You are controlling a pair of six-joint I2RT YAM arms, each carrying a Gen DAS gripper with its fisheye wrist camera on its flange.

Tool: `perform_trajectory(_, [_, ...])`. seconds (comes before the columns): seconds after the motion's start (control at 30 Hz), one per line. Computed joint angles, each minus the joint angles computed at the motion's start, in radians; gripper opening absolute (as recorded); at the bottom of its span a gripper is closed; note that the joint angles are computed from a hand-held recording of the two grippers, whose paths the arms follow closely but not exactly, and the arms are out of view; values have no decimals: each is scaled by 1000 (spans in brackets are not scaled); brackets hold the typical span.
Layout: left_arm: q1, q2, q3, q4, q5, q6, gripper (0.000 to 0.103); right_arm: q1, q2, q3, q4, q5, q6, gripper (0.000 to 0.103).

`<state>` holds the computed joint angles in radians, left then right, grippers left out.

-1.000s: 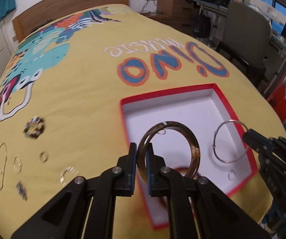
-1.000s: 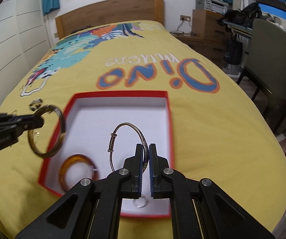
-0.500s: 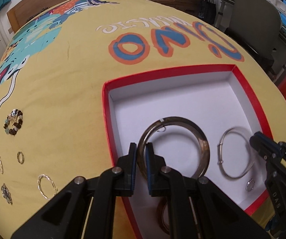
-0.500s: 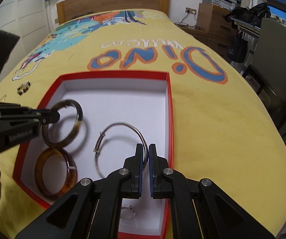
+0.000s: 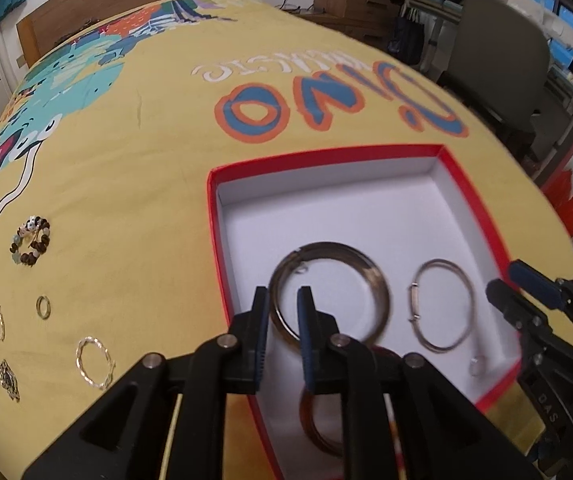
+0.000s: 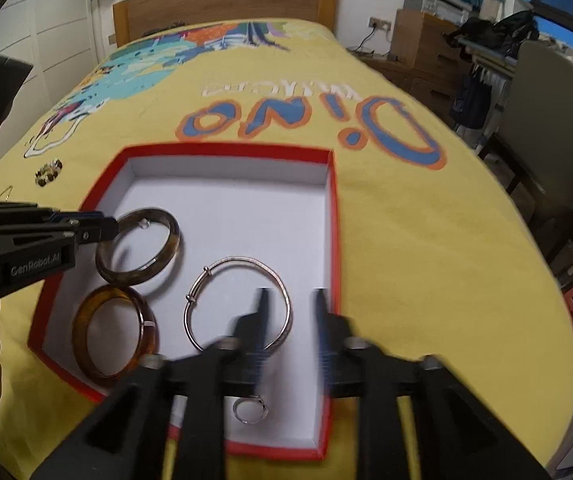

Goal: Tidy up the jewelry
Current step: 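Carry both bangles into the red box and open both tools, then withdraw both tools from the box back over the bedspread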

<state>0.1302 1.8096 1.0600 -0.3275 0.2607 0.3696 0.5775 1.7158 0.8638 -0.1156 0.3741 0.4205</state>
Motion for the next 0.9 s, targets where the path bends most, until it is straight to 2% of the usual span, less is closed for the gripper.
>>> perform_trajectory(0.17, [43, -138, -64, -16, 49, 20, 26, 38, -96, -14, -66, 49, 52, 29])
perform_trajectory(0.37, [167, -283, -118, -76, 154, 100, 27, 122, -183, -5, -174, 115, 147, 31])
perform_trajectory(0.5, [291, -371, -152, -138, 211, 204, 27, 210, -210, 16, -240, 164, 230, 41])
perform_trajectory(0.67, [489, -396, -128, -269, 267, 377, 27, 347, -194, 96, -344, 229, 330, 48])
perform_trajectory(0.83, [715, -362, -88, -368, 332, 558, 29, 461, -156, 186, -436, 279, 416, 49])
perform_trajectory(0.9, [785, -334, -60, -400, 349, 611, 35, 498, -136, 222, -465, 292, 443, 49])
